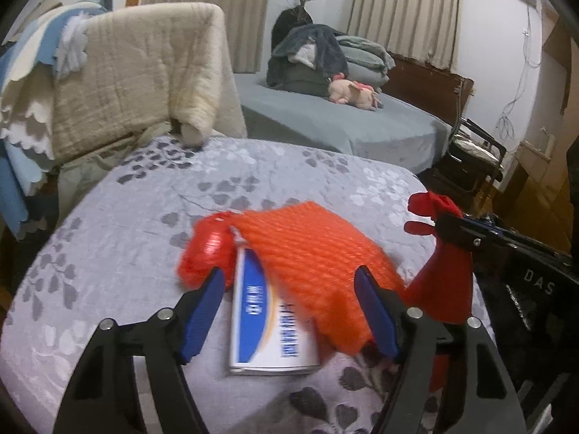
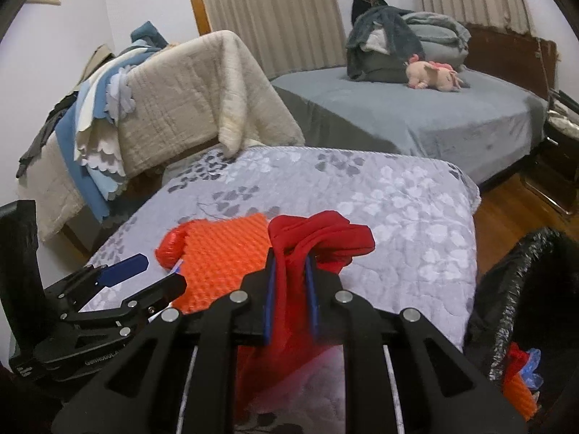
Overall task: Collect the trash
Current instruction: 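Grasp the red glove with the right tool while the left tool grasps the orange mesh net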
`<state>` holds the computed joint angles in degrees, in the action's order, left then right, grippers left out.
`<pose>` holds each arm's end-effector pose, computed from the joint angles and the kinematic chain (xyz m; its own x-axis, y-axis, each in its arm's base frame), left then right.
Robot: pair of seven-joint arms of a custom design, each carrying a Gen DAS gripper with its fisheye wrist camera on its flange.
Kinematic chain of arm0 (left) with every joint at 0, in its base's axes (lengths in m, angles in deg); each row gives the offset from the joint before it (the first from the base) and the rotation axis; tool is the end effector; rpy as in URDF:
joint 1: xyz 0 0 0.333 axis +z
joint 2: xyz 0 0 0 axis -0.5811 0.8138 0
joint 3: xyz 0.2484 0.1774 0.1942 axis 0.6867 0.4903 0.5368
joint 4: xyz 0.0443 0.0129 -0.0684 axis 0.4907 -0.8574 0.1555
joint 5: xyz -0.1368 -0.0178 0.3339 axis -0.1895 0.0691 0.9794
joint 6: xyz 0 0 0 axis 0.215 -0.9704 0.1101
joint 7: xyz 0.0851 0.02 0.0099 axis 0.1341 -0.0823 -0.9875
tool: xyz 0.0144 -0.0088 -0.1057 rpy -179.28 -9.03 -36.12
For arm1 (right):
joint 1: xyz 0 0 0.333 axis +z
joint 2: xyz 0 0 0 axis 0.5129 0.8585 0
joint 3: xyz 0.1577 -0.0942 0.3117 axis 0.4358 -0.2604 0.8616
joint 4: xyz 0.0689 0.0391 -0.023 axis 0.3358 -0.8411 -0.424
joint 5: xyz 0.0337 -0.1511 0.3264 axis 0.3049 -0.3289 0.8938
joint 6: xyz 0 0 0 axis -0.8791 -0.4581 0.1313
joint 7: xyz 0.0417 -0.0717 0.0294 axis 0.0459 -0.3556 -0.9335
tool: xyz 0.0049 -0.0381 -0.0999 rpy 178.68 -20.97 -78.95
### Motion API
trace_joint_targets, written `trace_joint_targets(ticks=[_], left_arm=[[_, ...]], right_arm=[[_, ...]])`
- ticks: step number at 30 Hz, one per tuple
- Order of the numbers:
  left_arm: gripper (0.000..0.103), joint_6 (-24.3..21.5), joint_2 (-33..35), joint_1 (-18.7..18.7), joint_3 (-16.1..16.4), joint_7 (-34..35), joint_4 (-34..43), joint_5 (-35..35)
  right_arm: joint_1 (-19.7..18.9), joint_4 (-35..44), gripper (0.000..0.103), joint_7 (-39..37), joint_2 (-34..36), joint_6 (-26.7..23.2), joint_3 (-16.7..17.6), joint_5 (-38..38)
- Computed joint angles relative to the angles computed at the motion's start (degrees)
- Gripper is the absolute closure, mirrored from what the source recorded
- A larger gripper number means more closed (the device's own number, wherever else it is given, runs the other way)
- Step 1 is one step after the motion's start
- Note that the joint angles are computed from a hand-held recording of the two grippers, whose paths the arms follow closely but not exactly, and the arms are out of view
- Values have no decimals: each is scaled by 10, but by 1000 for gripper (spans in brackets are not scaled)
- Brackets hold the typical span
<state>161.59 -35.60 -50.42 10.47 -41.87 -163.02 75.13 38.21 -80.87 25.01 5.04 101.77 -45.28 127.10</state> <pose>0.6495 -0.2113 0.4837 0.2759 -0.9495 0.1496 -0.5901 -0.2901 -0.7534 0.7476 0.1898 0.5252 0.6350 -0.7517 -0.1781 -0.5623 -0.2917 -0.7738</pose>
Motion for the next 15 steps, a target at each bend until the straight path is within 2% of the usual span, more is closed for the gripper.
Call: trace_joint_targets(ticks=[7, 10, 13, 15], left_arm=[[40, 9, 39, 13, -18, 79, 33, -84], [48, 16, 45, 1, -4, 83, 38, -92], [59, 18, 49, -7, 4, 87, 43, -97], [71, 16, 51, -11, 9, 87, 46, -96]], right_arm=[[-4, 5, 89, 11, 10, -2, -6, -9], [-5, 8, 89, 12, 12, -2, -4, -10], [-5, 13, 89, 13, 16, -8, -4, -14], [-6, 15, 89, 13, 17, -10, -3, -13]])
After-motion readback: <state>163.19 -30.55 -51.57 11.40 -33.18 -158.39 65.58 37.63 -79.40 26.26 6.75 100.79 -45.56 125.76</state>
